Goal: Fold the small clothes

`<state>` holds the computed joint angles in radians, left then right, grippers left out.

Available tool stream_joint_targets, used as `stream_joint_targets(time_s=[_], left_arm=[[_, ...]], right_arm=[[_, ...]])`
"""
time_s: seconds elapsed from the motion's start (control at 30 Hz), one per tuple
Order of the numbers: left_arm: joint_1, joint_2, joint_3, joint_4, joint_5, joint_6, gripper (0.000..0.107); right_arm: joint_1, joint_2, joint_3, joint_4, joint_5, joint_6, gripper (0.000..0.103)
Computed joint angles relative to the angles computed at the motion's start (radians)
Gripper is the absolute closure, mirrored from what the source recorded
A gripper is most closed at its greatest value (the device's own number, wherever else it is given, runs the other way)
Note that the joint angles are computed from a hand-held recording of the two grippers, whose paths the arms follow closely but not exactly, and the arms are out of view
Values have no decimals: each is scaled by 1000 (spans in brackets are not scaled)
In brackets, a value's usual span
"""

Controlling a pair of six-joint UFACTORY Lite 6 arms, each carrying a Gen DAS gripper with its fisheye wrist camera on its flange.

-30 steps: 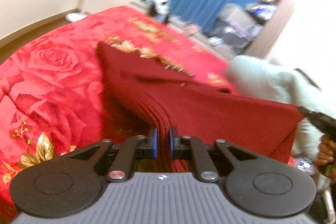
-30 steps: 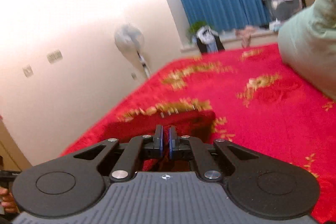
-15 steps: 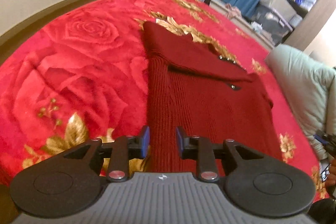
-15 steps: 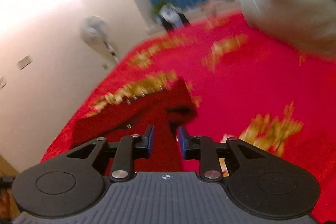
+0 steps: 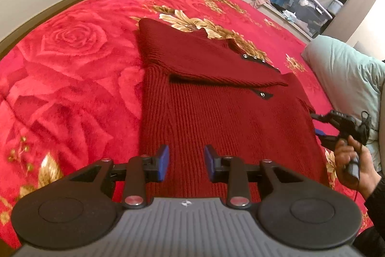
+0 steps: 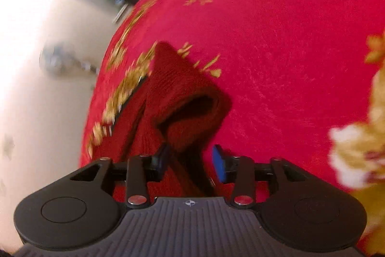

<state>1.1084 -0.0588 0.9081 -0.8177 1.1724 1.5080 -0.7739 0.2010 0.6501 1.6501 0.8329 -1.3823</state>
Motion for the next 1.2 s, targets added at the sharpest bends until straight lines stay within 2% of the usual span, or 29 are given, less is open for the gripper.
stream_joint_targets(time_s=[0.07,0.1,0.17,0.2,0.33,0.43,0.5,0.57,0.63,0.73,0.77,0.87,0.93,1.0,1.03,1.1,1.2], left_arm=[[-21,23,20,-8,-12,-14,72],[-32,35,30,-14,-18,-21,72],[-38,55,51,-24,-17,-30,72],[-41,63,60,-29,-16,-37,72],[-44,68,79,-46,3,-48,72],[-38,62,81,-55,17,-36,72],[-38,65,85,-54,16,-43,72],[-37,71,91,-53,14,-54,72],[-36,68,91,-51,17,-62,72],[-29,56,84,-51,29,-53,72],[-29,53,81,-49,30,-50,72],[-33,46,72,-43,21,-47,72],[-40,43,67,-42,8,-51,72],[-48,42,63,-41,-3,-57,72],[-54,39,59,-42,-10,-58,72],[-65,33,51,-43,-19,-57,72],[-82,22,35,-39,-36,-56,72]], right_arm=[[21,75,49,55,18,28,61],[36,97,79,55,10,50,66],[92,97,123,34,-68,52,88],[108,57,125,11,-108,32,90],[199,-252,158,-91,-343,-114,92],[232,-469,188,-114,-398,-349,92],[307,-617,139,-203,-483,-559,92],[373,-694,60,-319,-566,-738,91],[364,-667,-1,-415,-620,-763,90],[176,-569,-6,-489,-510,-518,92],[84,-536,3,-477,-443,-432,90],[-186,-437,6,-411,-198,-294,75],[-312,-403,-39,-412,-76,-266,72],[-363,-352,-81,-406,-27,-274,65],[-348,-332,-101,-387,-30,-280,65],[-279,-342,-144,-334,-72,-261,63],[-123,-254,-117,-234,-145,-164,60]])
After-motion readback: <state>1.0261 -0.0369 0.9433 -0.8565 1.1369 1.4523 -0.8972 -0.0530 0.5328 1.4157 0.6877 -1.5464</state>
